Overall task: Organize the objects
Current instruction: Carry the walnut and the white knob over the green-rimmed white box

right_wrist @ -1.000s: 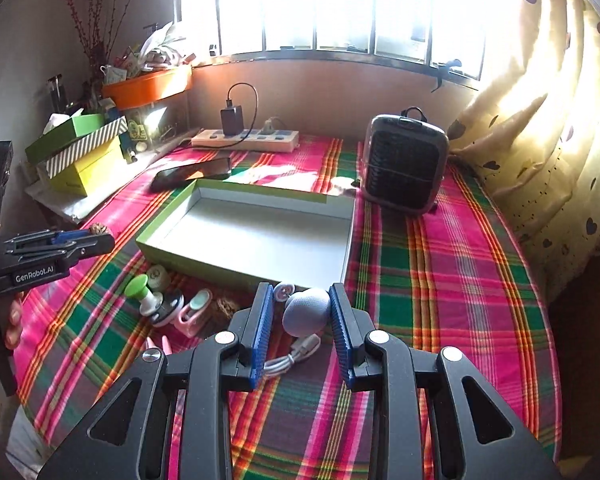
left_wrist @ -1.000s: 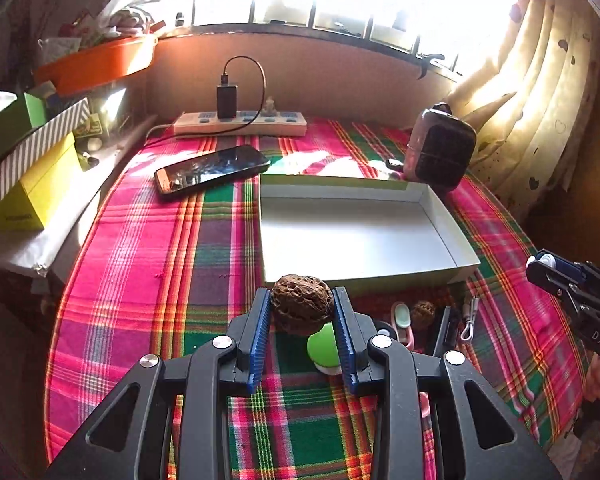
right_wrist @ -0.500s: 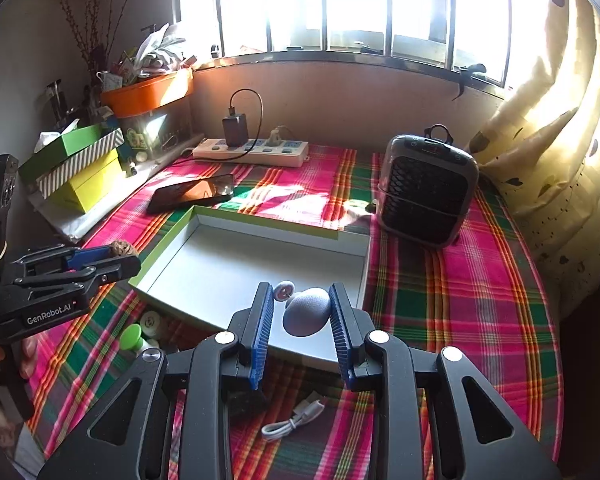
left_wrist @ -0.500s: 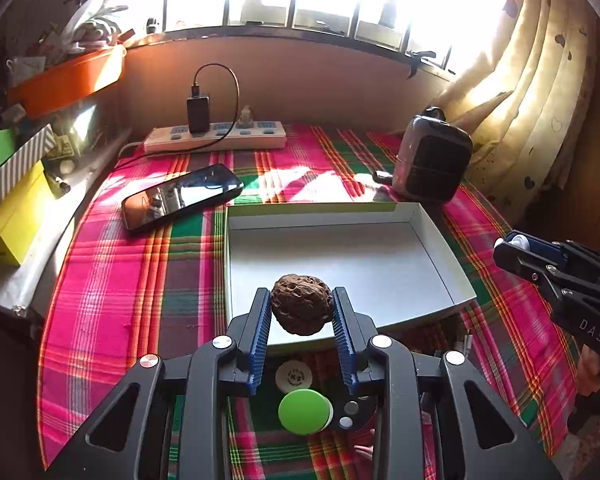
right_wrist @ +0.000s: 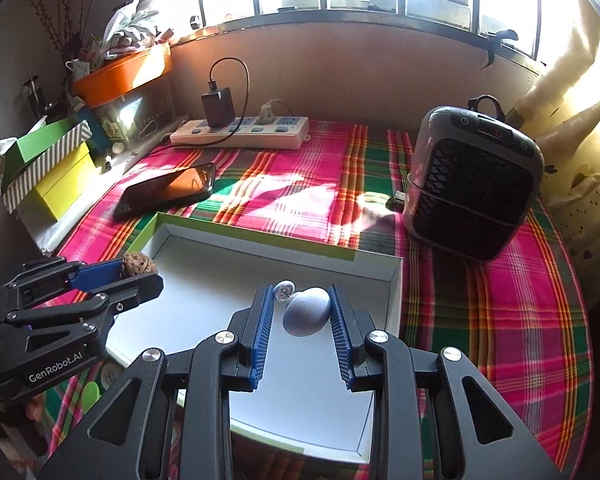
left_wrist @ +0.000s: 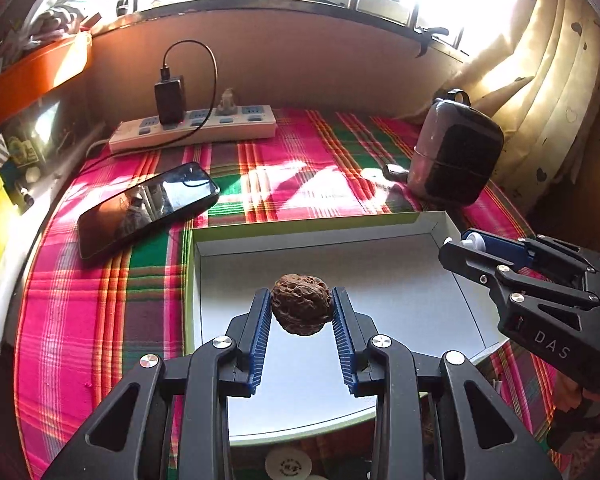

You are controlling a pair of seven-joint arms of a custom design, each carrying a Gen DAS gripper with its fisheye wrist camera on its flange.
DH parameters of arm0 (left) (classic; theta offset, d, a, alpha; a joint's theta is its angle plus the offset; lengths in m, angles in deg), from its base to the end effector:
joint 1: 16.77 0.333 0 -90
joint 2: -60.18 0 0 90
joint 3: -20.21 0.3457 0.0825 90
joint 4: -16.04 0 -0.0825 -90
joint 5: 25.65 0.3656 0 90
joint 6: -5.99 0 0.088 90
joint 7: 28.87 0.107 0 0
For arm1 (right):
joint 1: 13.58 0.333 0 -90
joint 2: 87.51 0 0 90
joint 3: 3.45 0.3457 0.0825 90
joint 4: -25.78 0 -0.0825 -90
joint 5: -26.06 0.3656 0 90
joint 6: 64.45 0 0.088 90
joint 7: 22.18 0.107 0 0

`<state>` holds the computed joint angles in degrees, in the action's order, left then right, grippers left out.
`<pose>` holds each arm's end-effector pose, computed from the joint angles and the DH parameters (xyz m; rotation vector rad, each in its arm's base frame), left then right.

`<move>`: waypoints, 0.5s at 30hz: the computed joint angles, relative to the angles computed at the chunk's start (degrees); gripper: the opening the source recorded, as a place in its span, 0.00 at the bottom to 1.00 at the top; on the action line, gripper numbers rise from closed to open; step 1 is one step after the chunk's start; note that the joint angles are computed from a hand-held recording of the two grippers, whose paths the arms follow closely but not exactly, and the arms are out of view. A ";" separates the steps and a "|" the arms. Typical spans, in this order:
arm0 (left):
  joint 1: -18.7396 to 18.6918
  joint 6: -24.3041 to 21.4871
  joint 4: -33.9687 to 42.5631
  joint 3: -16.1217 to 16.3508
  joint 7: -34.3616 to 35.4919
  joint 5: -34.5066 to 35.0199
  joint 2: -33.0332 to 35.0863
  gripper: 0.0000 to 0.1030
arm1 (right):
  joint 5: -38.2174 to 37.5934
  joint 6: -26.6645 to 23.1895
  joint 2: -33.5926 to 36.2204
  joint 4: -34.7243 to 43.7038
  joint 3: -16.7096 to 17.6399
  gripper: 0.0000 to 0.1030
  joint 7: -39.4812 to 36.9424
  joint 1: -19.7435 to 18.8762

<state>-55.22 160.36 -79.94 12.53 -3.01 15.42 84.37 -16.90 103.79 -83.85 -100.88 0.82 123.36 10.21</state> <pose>0.4824 -0.5114 0.4594 -1.6730 2.0769 -0.9018 0.4743 0.3018 0.4559 -1.9327 1.5714 -0.5373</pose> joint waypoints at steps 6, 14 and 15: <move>1.64 -1.46 3.90 -1.26 5.76 -5.26 3.86 0.28 | 4.50 -1.34 3.49 2.37 -0.68 0.29 -4.08 0.52; 1.11 -2.51 6.75 -0.06 9.83 -9.02 6.45 0.28 | 5.53 -3.17 5.88 4.69 -2.49 0.29 -6.19 2.51; 0.97 -2.81 7.09 0.11 10.18 -9.15 6.69 0.28 | 5.16 -3.71 6.12 5.07 -2.65 0.29 -6.17 2.80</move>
<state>-54.25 157.55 -72.84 12.64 7.17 6.27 91.06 -11.74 100.08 -77.73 -95.81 -1.83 117.19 13.00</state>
